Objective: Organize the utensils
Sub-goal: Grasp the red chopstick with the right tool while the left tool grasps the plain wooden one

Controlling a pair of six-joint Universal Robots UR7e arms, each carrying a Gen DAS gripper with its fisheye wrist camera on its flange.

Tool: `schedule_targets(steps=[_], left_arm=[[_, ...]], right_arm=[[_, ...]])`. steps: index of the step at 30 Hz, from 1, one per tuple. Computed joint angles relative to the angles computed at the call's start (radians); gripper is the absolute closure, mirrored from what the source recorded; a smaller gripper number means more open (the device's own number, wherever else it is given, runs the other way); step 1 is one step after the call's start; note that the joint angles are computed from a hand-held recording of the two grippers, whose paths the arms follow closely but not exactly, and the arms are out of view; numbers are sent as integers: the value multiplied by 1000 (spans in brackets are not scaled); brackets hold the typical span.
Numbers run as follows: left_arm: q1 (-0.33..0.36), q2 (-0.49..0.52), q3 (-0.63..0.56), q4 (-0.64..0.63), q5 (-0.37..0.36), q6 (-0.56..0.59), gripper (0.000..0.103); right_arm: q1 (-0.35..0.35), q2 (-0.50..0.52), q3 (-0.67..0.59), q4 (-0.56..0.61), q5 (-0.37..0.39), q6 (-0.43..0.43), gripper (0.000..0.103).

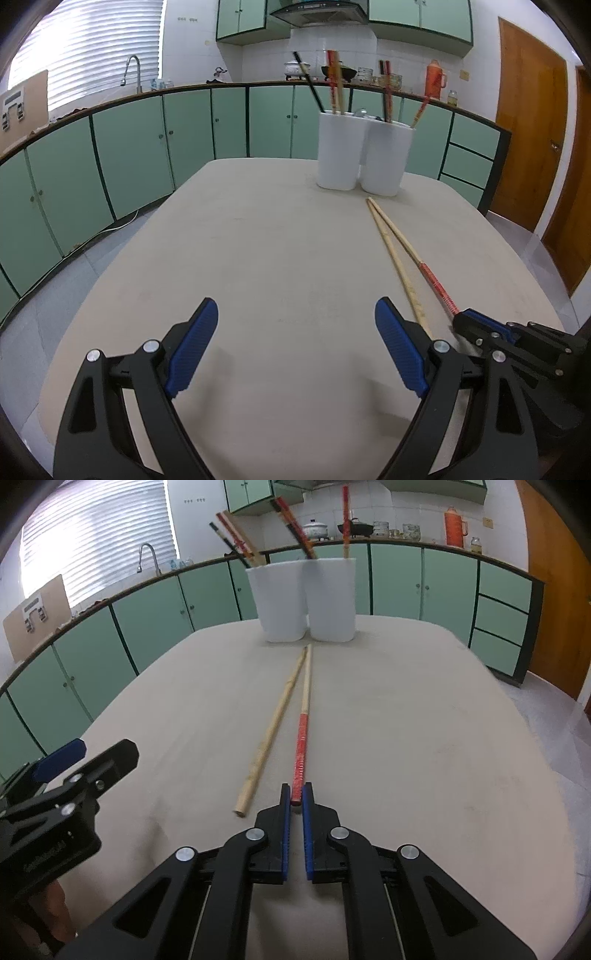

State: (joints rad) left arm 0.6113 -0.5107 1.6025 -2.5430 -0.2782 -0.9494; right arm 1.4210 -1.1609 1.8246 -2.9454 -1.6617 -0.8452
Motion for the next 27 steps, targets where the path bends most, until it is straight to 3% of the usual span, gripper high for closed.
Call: schedule_targets(steps=[9,17,21,27], left_arm=[[1,99,-111,-61,-63,100,23],[7,137,-168,-13,-101,95,38],[14,144,-187,20,-122,83,54],[18,148,-199,30,-142,83,62]], right_arm=[[-55,-24,-56,52,25,53,97],[-58,-29,-45,40,40,30,97],[-60,-27,-50,42,43,32,97],[-60,-31,-47,50,45,32,97]])
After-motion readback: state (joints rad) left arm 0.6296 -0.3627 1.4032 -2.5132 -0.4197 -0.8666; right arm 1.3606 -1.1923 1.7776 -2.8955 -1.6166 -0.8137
